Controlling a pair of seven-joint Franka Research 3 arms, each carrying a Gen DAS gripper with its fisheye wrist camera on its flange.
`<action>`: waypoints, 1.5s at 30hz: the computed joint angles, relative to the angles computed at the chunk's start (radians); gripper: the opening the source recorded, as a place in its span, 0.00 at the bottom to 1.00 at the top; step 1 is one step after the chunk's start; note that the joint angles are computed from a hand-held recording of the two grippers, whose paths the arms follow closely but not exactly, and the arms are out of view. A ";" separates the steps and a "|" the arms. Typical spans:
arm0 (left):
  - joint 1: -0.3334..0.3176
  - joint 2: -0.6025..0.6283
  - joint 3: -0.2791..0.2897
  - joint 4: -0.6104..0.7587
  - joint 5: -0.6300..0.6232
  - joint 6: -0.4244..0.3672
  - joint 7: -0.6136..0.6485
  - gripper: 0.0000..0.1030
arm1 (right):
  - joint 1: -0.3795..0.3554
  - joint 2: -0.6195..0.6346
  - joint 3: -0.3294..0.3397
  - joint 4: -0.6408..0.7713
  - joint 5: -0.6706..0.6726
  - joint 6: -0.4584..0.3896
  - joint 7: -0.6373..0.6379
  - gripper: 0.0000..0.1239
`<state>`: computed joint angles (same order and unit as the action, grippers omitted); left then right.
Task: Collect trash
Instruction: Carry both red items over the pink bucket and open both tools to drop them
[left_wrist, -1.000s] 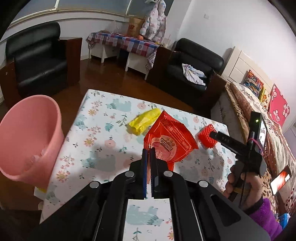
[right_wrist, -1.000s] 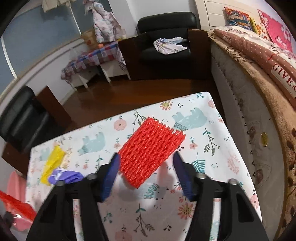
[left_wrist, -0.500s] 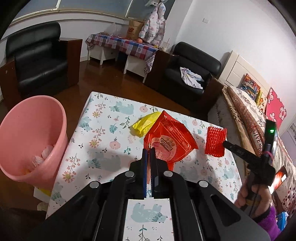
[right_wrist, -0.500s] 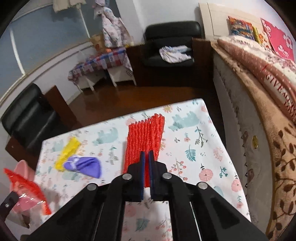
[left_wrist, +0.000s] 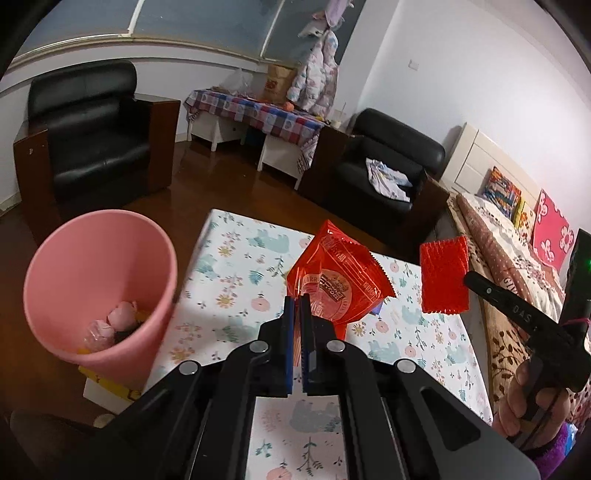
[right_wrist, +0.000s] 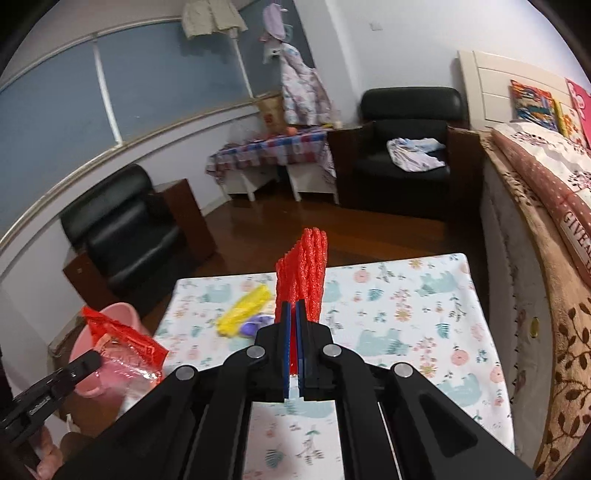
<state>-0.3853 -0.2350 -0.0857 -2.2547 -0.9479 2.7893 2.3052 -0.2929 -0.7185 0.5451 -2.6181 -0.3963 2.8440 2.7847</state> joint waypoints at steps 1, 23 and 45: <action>0.000 -0.005 0.007 -0.004 -0.013 0.001 0.013 0.02 | 0.004 0.003 0.003 0.006 0.001 0.000 0.000 0.02; 0.185 0.067 0.041 0.018 0.134 0.142 -0.182 0.02 | 0.070 0.619 0.133 0.560 -0.344 -0.012 0.058 0.02; 0.259 0.146 0.026 0.002 0.570 0.225 -0.534 0.02 | 0.417 1.045 -0.057 0.914 -0.365 -0.184 -0.102 0.02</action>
